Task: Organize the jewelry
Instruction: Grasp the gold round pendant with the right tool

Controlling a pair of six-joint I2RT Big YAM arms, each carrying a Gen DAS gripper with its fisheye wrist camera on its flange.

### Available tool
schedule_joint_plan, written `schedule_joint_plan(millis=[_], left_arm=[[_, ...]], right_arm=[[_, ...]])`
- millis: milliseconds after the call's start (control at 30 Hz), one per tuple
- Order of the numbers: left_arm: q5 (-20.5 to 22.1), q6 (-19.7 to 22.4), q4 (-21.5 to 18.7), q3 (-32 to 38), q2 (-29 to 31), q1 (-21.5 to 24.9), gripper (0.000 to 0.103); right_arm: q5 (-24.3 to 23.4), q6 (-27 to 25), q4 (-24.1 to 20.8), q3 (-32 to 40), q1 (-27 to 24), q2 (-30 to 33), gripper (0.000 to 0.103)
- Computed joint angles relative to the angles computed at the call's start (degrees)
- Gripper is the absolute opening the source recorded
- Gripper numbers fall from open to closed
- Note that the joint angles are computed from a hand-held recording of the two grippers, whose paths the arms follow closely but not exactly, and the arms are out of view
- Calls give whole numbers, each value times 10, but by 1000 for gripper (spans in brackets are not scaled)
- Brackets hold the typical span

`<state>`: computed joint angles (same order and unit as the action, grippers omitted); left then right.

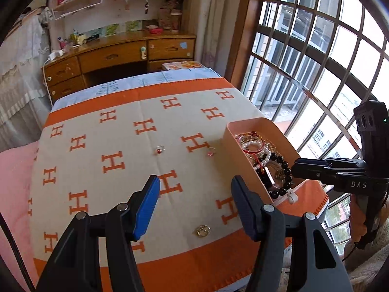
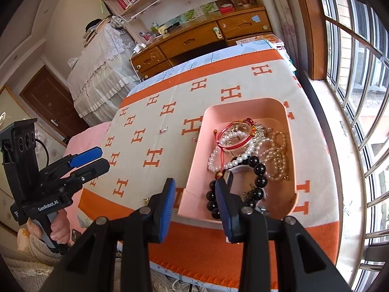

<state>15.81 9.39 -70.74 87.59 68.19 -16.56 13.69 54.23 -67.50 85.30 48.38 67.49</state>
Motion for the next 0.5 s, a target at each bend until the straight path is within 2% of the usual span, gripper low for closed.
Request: schedule_joint_plan(millis=[233,500], left_arm=[[6,7,4,-12,-22,47,59],[18,37,6,-66,-47,80,59]], right_arm=[[-1,-33,-7,53,29,50,35],[-29,-75,-15,97,59,129,35]])
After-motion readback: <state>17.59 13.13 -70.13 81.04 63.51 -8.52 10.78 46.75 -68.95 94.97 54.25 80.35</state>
